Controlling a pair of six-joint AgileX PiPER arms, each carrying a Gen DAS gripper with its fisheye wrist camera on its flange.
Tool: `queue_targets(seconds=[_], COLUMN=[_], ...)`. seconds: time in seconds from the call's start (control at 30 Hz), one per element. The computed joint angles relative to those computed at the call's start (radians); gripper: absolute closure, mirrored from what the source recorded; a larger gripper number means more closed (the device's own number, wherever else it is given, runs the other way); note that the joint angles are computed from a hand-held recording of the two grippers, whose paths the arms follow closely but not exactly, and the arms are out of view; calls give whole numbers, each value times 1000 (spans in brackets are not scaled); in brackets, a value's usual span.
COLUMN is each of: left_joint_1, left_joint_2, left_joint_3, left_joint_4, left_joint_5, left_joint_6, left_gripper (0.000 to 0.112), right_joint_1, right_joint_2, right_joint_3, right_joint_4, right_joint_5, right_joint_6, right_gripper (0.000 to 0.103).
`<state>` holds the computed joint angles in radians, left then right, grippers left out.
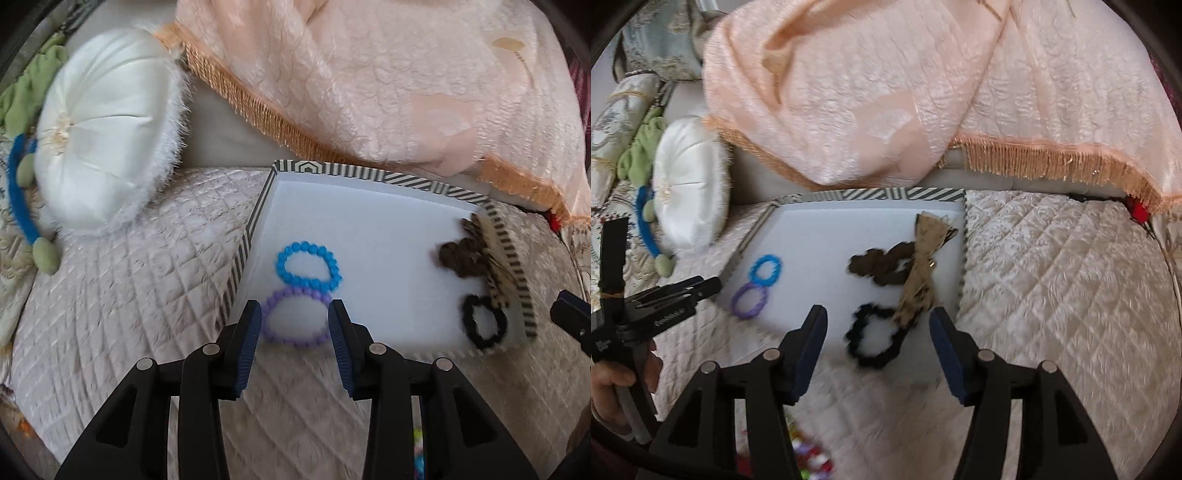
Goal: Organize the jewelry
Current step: 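Withdraw both open tools from the tray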
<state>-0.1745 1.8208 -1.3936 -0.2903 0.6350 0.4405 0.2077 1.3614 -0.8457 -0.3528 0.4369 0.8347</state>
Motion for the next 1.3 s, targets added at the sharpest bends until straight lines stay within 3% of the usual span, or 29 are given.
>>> queue_targets(seconds=[0.23, 0.63, 1.03, 1.3], left_joint_1=[12, -11, -42, -48], left_joint_2=[-226, -503, -634, -672], left_joint_3=[264, 516, 641, 662], left_joint_4=[-56, -59, 19, 17], left_joint_5=[-97, -127, -152, -139], left_joint_6=[52, 14, -73, -72], left_gripper=[85, 85, 85, 85], right_joint_1=[219, 622, 839, 903], right_joint_2=[-141, -260, -316, -303], right_joint_3=[98, 146, 157, 139], right_joint_4=[-236, -440, -465, -471], right_joint_5=[124, 451, 637, 687], right_joint_6=[331, 695, 837, 874], right_gripper=[39, 36, 33, 32])
